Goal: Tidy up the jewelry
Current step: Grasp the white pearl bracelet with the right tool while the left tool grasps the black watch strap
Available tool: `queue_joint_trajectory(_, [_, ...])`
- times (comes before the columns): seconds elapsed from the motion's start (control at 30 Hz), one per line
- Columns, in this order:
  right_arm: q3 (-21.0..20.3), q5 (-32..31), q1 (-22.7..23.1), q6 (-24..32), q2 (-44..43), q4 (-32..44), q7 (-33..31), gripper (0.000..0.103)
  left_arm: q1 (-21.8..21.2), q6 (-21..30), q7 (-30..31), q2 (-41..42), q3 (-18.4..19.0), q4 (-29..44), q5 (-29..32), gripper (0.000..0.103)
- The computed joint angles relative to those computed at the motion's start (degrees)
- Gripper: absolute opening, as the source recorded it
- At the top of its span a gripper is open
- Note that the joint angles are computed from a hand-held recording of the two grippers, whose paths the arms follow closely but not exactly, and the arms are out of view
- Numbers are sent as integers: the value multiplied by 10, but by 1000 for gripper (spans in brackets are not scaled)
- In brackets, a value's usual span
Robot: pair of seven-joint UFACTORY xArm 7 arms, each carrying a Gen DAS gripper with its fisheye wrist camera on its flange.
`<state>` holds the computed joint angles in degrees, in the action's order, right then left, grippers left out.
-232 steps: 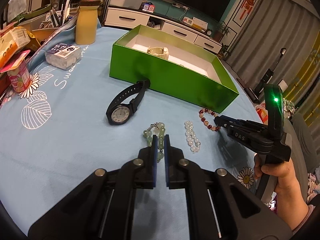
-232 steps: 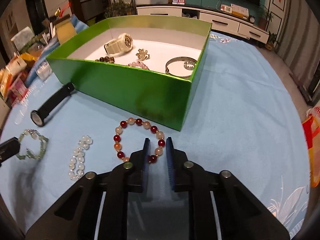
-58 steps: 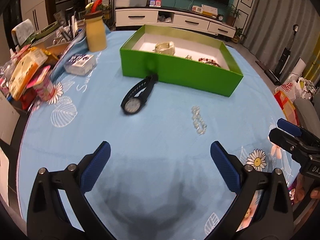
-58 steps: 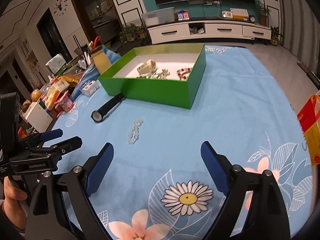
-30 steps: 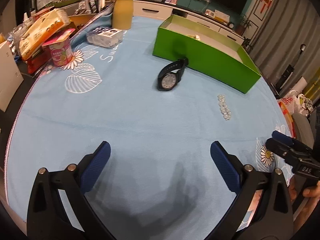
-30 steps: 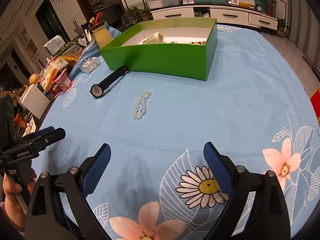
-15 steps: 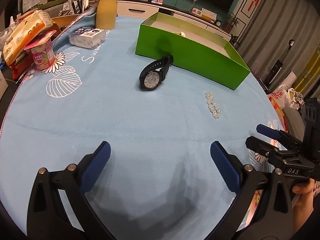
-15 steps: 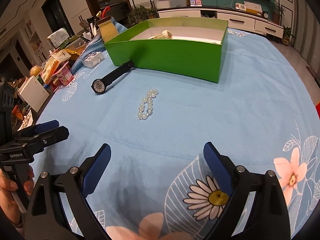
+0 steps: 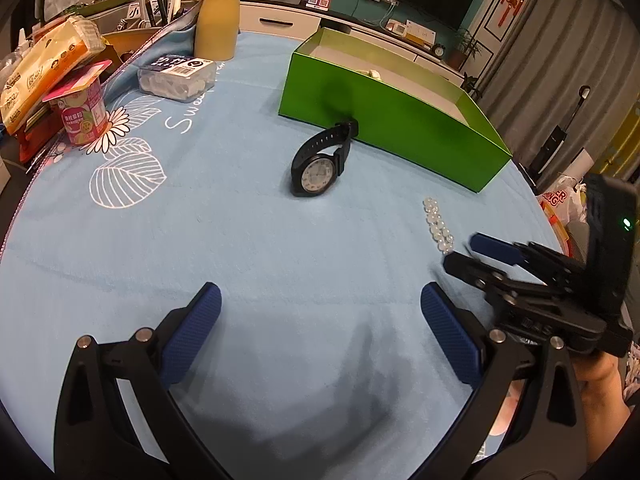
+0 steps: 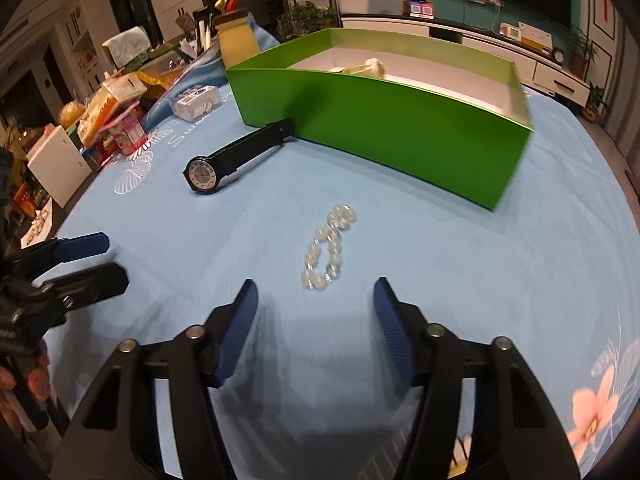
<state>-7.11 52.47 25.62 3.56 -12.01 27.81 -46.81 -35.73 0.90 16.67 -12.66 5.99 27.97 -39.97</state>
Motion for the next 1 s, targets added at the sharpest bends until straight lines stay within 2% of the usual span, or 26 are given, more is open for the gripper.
queue_joint_trajectory(0.13, [31, -45, -23, -16, 39, 22, 34, 46, -34, -1, 44, 2, 34, 7, -34, 101])
queue_joint_trajectory(0.2, [56, -105, -49, -30, 49, 23, 79, 36, -47, 0, 73, 6, 47, 14, -61, 101])
queue_joint_trajectory(0.23, [74, -138, -67, -41, 53, 20, 104, 27, -51, 1, 90, 10, 51, 20, -74, 101])
queue_joint_trajectory(0.27, [70, -147, -62, -45, 55, 19, 106, 18, -53, 1, 107, 13, 52, 24, -89, 101])
queue_joint_trajectory(0.3, [48, -132, -39, -42, 56, 23, 89, 15, -53, 3, 123, 16, 52, 30, -102, 101])
queue_joint_trajectory(0.37, [44, -140, -34, -46, 57, 22, 93, 14, -70, 11, 184, 26, 69, 49, -150, 101])
queue_joint_trajectory(0.43, [21, -106, -7, -45, 54, 23, 67, 13, -72, 23, 237, 39, 76, 72, -182, 101])
queue_joint_trajectory(0.47, [-4, -65, 19, -42, 50, 25, 31, 11, -65, 30, 250, 47, 73, 83, -181, 101])
queue_joint_trajectory(0.5, [-10, -44, 26, -40, 45, 24, 15, 8, -58, 36, 261, 52, 69, 91, -182, 101])
queue_joint_trajectory(0.53, [-25, -6, 44, -40, 37, 24, -17, 0, -50, 45, 273, 61, 66, 104, -179, 101])
queue_joint_trajectory(0.6, [-40, 40, 53, -28, 21, 23, -54, 0, -35, 61, 295, 75, 58, 125, -178, 101])
queue_joint_trajectory(0.67, [-37, 59, 40, -13, 15, 21, -70, 0, -21, 78, 320, 92, 51, 149, -183, 101])
queue_joint_trajectory(0.77, [-12, 49, 6, 0, 21, 19, -57, 0, 1, 101, 353, 117, 35, 181, -187, 101])
queue_joint_trajectory(0.9, [-15, 125, -5, 48, 14, 32, -112, 0, 34, 138, 380, 143, 13, 216, -172, 101])
queue_joint_trajectory(1.0, [-5, 154, -23, 73, 9, 38, -129, 1, 56, 163, 393, 160, -6, 241, -148, 100])
